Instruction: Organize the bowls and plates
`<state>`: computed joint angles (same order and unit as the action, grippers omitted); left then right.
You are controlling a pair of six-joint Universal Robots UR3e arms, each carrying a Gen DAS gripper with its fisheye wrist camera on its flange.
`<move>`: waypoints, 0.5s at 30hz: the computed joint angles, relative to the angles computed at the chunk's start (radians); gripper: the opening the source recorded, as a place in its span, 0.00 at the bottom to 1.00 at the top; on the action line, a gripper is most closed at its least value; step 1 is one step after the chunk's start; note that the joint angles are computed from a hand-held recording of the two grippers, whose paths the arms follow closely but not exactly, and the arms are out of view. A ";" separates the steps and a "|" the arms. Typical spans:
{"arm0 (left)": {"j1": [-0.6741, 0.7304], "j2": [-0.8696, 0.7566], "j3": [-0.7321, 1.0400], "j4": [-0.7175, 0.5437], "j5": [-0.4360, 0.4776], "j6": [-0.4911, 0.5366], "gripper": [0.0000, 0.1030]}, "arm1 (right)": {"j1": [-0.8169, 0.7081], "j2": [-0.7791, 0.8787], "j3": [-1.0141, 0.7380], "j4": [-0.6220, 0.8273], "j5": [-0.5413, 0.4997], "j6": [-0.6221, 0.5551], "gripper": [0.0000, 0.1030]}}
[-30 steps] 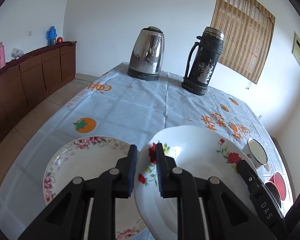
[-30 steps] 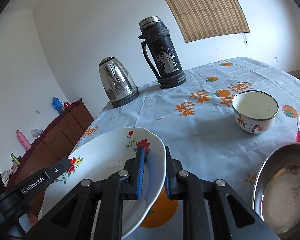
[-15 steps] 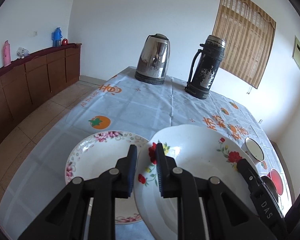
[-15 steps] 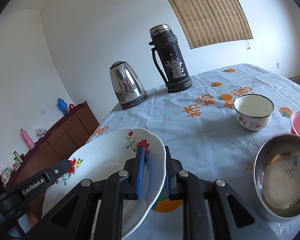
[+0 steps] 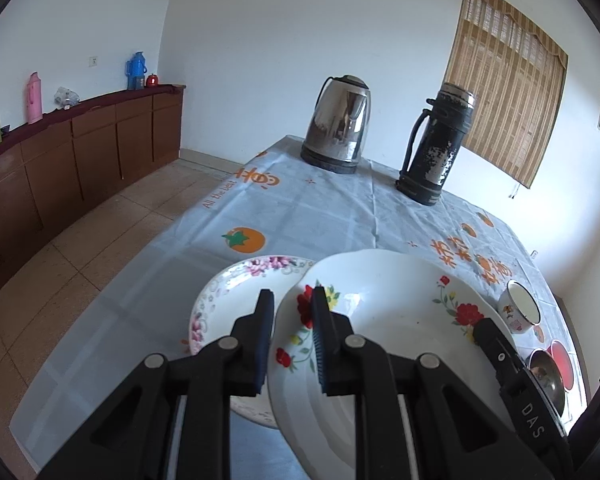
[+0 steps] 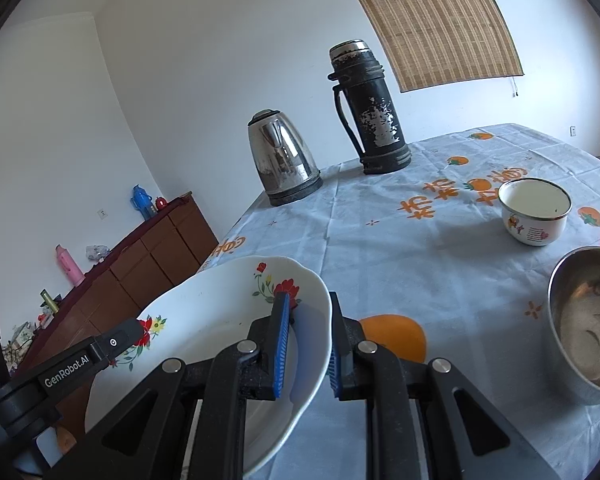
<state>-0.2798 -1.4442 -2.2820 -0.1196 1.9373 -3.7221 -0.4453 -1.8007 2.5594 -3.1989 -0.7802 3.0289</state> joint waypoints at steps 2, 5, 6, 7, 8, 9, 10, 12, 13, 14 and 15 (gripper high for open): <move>0.013 0.015 -0.017 0.004 -0.006 0.003 0.15 | 0.019 0.013 -0.002 -0.019 -0.010 0.011 0.18; 0.027 0.035 -0.037 0.005 -0.011 0.007 0.15 | 0.049 0.039 -0.011 -0.047 -0.027 0.029 0.18; 0.034 0.043 -0.045 0.007 -0.014 0.009 0.15 | 0.059 0.046 -0.014 -0.055 -0.032 0.035 0.18; 0.039 0.049 -0.050 0.006 -0.016 0.011 0.15 | 0.066 0.049 -0.014 -0.061 -0.036 0.040 0.18; 0.046 0.055 -0.057 0.008 -0.018 0.013 0.15 | 0.076 0.056 -0.017 -0.071 -0.043 0.047 0.18; 0.052 0.062 -0.062 0.008 -0.020 0.015 0.15 | 0.082 0.064 -0.019 -0.080 -0.045 0.050 0.18; 0.059 0.069 -0.068 0.007 -0.023 0.017 0.15 | 0.090 0.070 -0.023 -0.085 -0.049 0.054 0.18; 0.077 0.087 -0.083 0.008 -0.033 0.023 0.15 | 0.109 0.086 -0.033 -0.097 -0.059 0.062 0.18; 0.089 0.096 -0.092 0.009 -0.039 0.026 0.15 | 0.120 0.095 -0.040 -0.102 -0.066 0.067 0.18; 0.098 0.104 -0.099 0.010 -0.042 0.029 0.15 | 0.131 0.102 -0.045 -0.110 -0.072 0.072 0.18; 0.108 0.112 -0.108 0.011 -0.046 0.032 0.15 | 0.147 0.115 -0.054 -0.122 -0.083 0.081 0.18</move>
